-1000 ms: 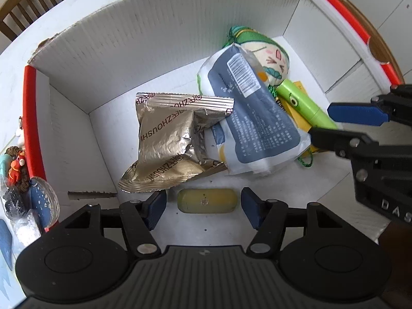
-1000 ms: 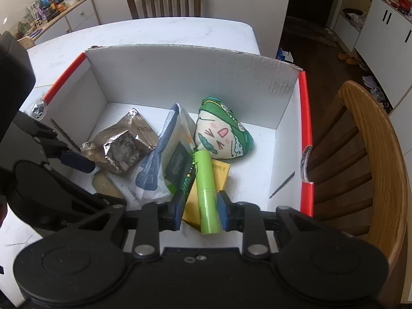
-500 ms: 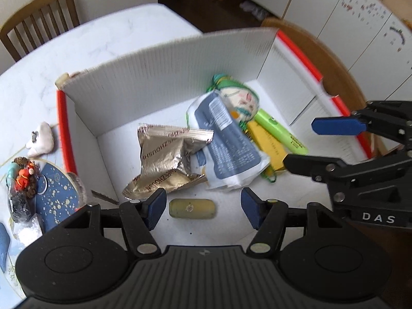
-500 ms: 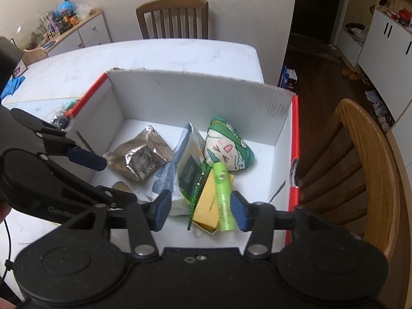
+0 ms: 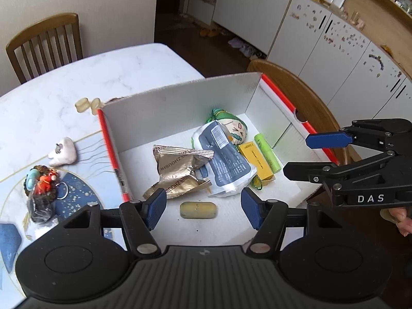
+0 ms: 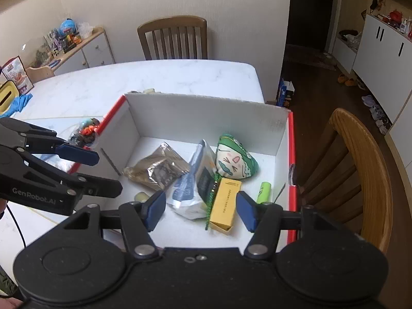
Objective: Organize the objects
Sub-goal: 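Withdraw both grippers from the shoebox toward the remaining bags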
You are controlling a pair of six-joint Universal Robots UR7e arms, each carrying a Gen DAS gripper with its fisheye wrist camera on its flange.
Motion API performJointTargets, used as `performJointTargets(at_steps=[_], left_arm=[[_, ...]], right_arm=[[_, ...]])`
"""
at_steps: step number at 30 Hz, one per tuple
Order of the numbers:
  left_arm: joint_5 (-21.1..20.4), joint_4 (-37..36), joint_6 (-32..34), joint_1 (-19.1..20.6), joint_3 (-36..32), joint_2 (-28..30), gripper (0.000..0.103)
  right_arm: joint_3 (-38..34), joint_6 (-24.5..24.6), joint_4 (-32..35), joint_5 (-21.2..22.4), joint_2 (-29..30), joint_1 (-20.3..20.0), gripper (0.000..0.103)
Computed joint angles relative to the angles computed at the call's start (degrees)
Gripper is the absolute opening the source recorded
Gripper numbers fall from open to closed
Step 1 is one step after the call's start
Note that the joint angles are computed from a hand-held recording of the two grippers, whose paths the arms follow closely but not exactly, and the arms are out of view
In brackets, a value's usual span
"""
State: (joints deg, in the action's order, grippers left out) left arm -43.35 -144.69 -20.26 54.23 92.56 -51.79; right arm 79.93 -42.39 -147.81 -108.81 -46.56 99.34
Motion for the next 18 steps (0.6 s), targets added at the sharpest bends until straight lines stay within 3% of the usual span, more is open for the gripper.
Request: performJointTargets(at_steps=[7, 18], left_arm=[[0.07, -4.15, 2.00, -0.89, 5.40, -4.23, 0.063], [1.01, -7.96, 2.24, -0.60, 13.64, -11.95, 0.073]], right_arm=[[2.84, 2.36, -2.18, 1.08, -1.50, 1.12, 0.063], [8.04, 5.07, -7.09, 2.19, -2.00, 3.83, 0.081]])
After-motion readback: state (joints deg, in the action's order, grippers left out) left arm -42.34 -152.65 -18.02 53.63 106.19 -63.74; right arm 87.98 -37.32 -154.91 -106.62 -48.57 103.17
